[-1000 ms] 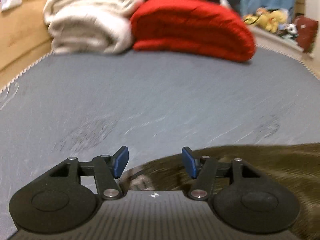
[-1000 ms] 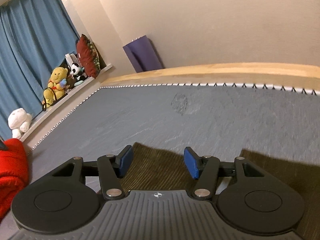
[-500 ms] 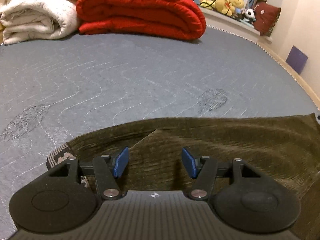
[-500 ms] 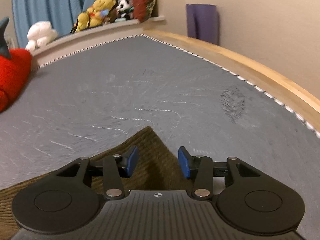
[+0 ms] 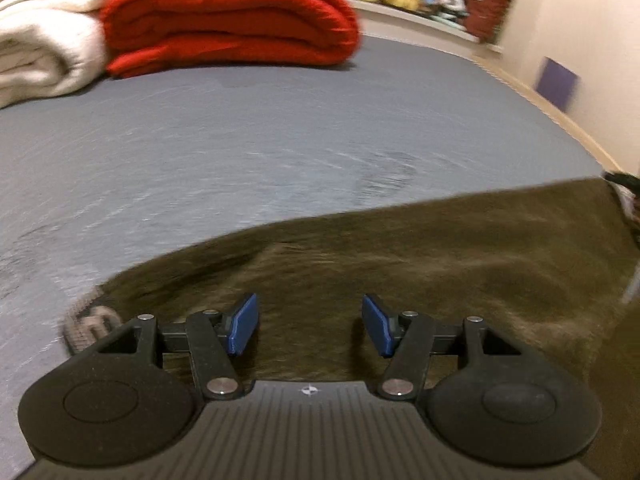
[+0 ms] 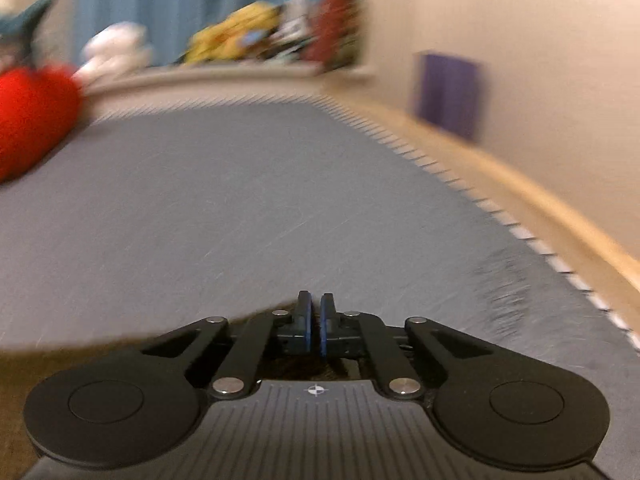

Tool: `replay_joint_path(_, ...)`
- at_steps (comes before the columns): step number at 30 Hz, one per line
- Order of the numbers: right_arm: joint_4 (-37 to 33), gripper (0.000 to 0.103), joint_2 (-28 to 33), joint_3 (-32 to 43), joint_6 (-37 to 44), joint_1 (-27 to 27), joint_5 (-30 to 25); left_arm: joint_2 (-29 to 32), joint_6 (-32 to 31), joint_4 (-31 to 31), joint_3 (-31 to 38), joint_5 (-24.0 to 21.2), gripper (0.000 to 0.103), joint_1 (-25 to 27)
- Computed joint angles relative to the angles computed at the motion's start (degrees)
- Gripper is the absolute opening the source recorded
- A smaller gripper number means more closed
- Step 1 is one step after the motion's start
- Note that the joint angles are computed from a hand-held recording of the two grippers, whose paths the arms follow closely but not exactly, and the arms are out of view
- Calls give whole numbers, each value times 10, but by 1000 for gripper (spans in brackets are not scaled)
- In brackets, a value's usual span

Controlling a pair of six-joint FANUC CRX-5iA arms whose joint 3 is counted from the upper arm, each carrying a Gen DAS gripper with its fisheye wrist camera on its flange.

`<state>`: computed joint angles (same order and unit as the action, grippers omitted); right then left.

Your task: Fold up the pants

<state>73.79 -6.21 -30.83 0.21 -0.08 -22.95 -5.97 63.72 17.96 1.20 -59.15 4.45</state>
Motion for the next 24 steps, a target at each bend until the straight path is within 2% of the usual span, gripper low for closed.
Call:
replay_joint_path(1, 11, 0, 17, 14, -32, 13, -56, 0, -18, 15, -6, -2, 63, -1)
replay_joint_path(2, -7, 0, 36, 34, -33, 29, -109, -2, -42, 31, -14, -3, 63, -2)
replay_joint_path(4, -99, 0, 55, 67, 24, 49, -142, -3, -85, 59, -25, -11, 63, -5)
replay_joint_path(5, -113, 0, 56, 72, 35, 57, -161, -2, -110, 77, -29, -23, 63, -5)
replay_joint_path(7, -75, 2, 33, 48, -10, 59, -160, 3, -138, 92, -30, -47, 63, -6)
replay_joint_path(8, -66, 2, 11, 30, -24, 56, -145, 17, -133, 69, -9, -86, 63, -10)
replay_joint_path(9, -51, 2, -12, 11, -43, 53, -128, 38, -109, 15, 21, -131, 61, -21)
replay_joint_path(10, -40, 4, -35, -5, -54, 52, -115, 40, -114, -14, 29, -146, 61, -27)
replay_joint_path(11, -49, 13, -57, -17, -50, 55, -102, 30, -145, -17, 20, -138, 61, -30)
replay_joint_path(12, -74, 29, -78, -25, -31, 59, -89, 32, -146, -29, 32, -151, 61, -35)
replay_joint_path(14, -119, 44, -118, -36, 12, 86, -94, 34, -118, -40, 49, -172, 61, -37)
replay_joint_path(16, -150, 45, -154, -40, 64, 119, -119, 27, -108, -43, 51, -178, 61, -37)
replay_joint_path(20, -193, 50, -226, -38, 133, 234, -193, 14, -124, -51, 51, -202, 61, -21)
replay_joint_path(24, -156, 51, -282, -37, 105, 392, -283, -3, -134, -66, 48, -238, 64, 4)
